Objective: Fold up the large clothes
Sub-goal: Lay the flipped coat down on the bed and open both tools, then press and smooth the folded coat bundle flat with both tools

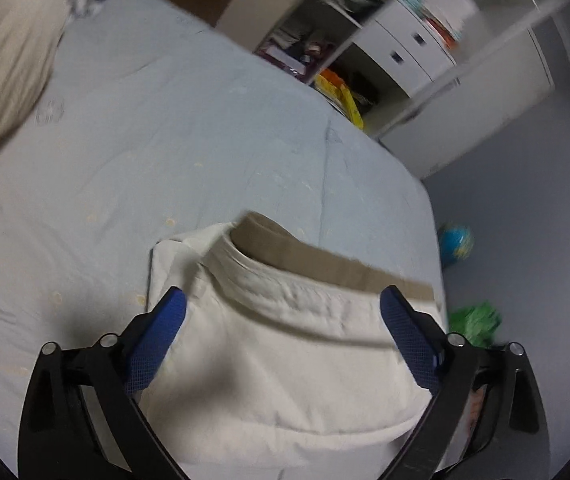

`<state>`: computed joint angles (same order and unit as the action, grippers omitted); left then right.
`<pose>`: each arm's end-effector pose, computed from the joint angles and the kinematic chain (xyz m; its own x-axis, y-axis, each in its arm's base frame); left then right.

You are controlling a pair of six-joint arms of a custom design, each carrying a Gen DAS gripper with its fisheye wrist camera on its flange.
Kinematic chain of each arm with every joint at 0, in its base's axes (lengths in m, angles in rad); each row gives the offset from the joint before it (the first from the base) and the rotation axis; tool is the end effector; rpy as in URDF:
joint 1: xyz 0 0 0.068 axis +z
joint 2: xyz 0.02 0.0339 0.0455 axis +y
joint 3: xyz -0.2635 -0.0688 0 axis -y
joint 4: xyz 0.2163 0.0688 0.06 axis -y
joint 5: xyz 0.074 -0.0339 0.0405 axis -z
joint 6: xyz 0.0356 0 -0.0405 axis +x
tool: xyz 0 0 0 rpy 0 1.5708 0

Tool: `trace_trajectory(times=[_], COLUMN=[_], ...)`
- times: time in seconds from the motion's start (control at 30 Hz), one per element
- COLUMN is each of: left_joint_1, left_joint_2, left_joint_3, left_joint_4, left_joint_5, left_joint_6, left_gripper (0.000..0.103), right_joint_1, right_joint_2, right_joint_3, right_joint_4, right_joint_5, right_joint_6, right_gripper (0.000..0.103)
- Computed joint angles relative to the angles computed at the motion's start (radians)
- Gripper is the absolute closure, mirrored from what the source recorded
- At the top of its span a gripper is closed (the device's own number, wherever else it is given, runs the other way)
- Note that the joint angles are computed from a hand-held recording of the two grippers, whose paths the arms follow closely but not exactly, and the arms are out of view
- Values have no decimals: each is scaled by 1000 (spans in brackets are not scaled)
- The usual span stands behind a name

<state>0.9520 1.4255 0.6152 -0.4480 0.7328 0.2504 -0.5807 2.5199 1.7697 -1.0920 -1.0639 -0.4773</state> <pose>0.1385 0.1534 0.1633 -0.6552 -0.6026 -0.4556 -0.3343 0.7721 -0.5405 0.3589 -0.1983 0.0754 -0.9278 0.3421 -0.1488 0.0406 0.4891 0.8713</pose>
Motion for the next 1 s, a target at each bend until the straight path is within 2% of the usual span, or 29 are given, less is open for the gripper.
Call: trace_trajectory(times=[0.07,0.17,0.3,0.37,0.43,0.5,0.6,0.73,0.83,0.9,1.0], left_joint_1=[-112,-367,-754,-903,-1049,-1120,-1178,-1111,-1065,-1022,-1010], left_joint_2=[-137,-337,-440,-421,-347,-230,-45,237,405,444,549], left_joint_3=[-77,-202,-300,-318,-320,-313,-281,-240,-203,-216,-199], left_joint_4=[13,101,222,276,350,451,559,724,813,848,920], left_joint_5=[-71,-231,-493,-606,-738,-820,-908,-894,-874,-850,-848], left_joint_6=[-34,-186,-410,-473,-517,-534,-562,-512,-481,-454,-445], left_gripper=[14,14,14,14,14,14,15,16,16,14,11], right_joint_1=[19,62,158,191,223,285,388,508,562,584,598], right_joint_2=[-87,-237,-501,-604,-686,-743,-748,-659,-551,-479,-399], right_joint_3=[-98,-289,-604,-735,-850,-934,-1005,-1053,-1053,-1043,-1005], right_joint_4=[3,99,339,444,545,658,832,1072,1210,1273,1299], right_joint_5=[29,119,263,302,331,356,428,556,634,665,672], right_joint_6=[-105,-207,-304,-342,-371,-334,-252,-146,-124,-127,-99], right_gripper=[38,38,38,38,38,38,38,36,33,32,32])
